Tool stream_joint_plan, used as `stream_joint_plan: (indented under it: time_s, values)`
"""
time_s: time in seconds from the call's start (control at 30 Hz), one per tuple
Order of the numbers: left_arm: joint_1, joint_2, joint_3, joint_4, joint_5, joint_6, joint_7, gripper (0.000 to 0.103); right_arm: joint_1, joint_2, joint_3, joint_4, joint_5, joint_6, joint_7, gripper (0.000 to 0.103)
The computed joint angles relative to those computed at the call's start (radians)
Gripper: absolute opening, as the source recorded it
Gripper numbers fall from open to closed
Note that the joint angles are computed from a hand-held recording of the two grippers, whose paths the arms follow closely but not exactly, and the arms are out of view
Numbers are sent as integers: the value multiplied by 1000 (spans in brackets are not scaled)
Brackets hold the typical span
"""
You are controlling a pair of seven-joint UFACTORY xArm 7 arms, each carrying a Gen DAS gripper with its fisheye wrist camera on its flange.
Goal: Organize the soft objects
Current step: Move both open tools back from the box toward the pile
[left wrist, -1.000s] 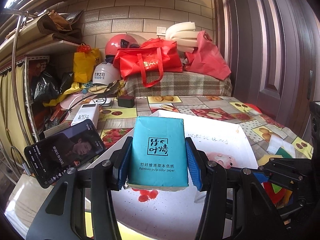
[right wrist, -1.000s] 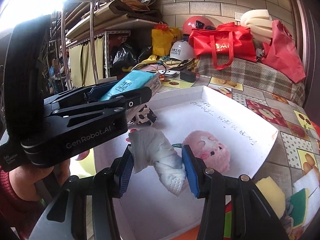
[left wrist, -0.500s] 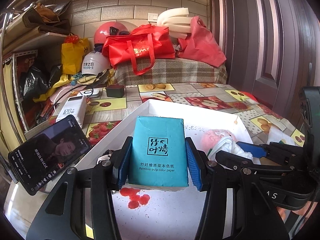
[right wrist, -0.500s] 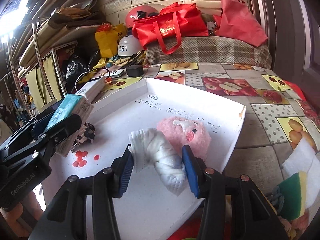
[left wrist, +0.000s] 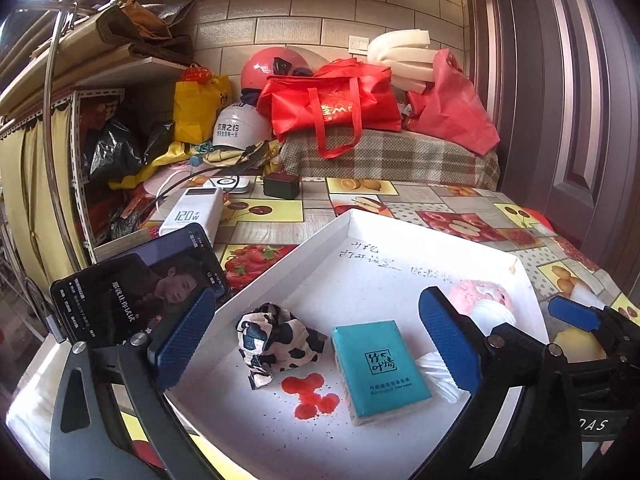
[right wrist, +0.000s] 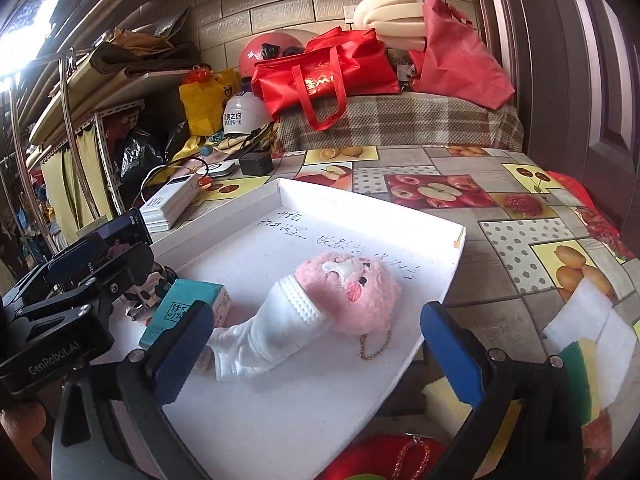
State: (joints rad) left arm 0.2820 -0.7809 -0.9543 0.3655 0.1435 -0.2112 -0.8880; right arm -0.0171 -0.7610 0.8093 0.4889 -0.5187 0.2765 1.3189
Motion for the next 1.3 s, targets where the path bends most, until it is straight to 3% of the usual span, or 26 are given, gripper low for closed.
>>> stream_joint_plan:
  time_s: [0.33, 0.57, 0.97, 1.3]
  values:
    - [27, -139, -44, -38, -4, -1, -85, 103, -35, -74, 82, 26, -36, 56, 18, 103]
    - [28, -192, -54, -49, 8, 1, -122, 103, -56, -156, 127, 18, -49, 36, 30, 103]
    - [32, -222, -54, -52, 37, 8, -158, 103, -64, -214, 139, -15, 9, -15, 14, 103]
    - [9, -250, -47, -52, 49, 43, -177, 103, -17, -251, 129, -46, 48, -27, -7, 103]
